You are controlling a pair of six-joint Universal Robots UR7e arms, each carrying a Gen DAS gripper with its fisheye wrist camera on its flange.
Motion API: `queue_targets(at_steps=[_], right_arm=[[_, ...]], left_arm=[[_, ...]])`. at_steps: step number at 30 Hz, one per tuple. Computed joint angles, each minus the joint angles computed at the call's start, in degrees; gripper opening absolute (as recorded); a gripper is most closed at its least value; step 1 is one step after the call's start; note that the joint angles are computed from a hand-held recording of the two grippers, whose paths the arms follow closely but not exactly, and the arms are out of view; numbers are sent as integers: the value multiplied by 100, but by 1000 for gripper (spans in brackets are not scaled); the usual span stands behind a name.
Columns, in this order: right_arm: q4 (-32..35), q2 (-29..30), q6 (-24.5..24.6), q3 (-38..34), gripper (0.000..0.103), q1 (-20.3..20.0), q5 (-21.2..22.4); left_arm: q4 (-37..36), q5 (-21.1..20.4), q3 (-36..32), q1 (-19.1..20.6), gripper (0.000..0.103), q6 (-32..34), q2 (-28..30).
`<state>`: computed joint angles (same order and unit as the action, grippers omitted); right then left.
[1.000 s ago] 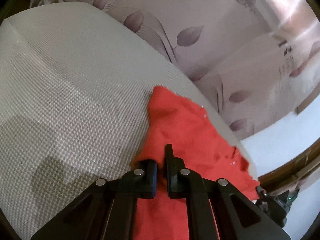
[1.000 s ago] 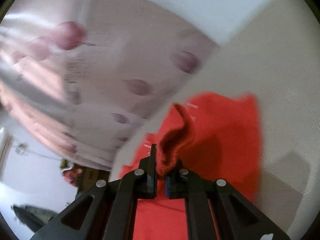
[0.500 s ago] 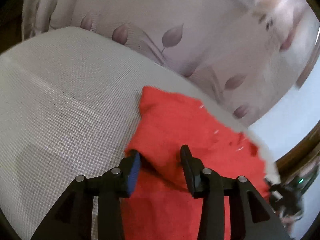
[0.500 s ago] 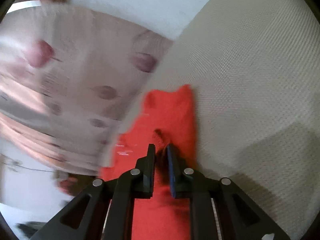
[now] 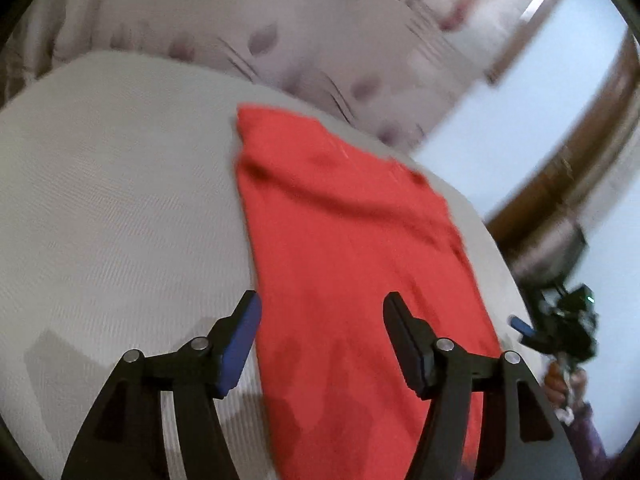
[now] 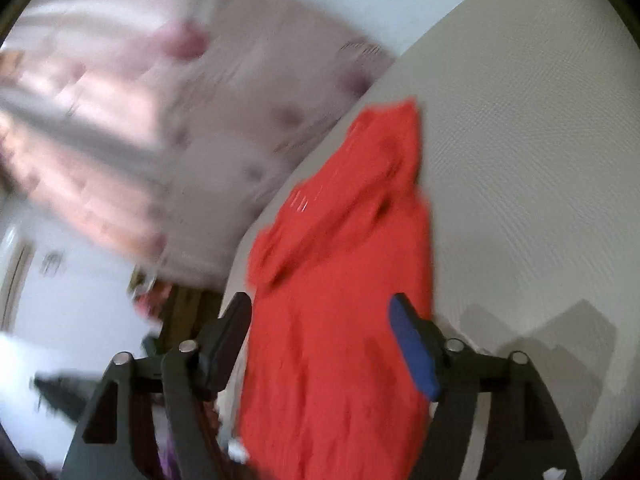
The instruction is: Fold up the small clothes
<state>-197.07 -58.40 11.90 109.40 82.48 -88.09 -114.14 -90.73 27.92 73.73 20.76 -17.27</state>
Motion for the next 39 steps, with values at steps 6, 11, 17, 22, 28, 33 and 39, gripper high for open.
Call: queue_targets(at_steps=[6, 11, 17, 22, 28, 33, 39], right_arm=[[-972, 62, 58, 1244, 70, 293, -734], [-1842, 377, -4, 1488, 68, 301, -733], [-2240, 825, -59, 1353, 66, 270, -199], [-2159, 1113, 235, 1317, 53, 121, 283], [-2263, 1191, 335, 1300, 8, 27, 451], [-2579, 1202, 440, 1488, 7, 231, 271], [-3010, 1045, 417, 1568, 7, 457, 325]], left_arm=[[-583, -473, 2465, 336, 64, -345, -1430], [-1174, -613, 3419, 406, 64, -155, -1928], [-532, -1044, 3333, 535, 64, -30, -1825], [-384, -1255, 3182, 631, 64, -319, -1635], [-860, -726, 3409, 457, 17, -321, -1673], [-1331, -810, 3893, 423, 5, -531, -2048], [-1661, -1197, 3842, 281, 5, -365, -2100]])
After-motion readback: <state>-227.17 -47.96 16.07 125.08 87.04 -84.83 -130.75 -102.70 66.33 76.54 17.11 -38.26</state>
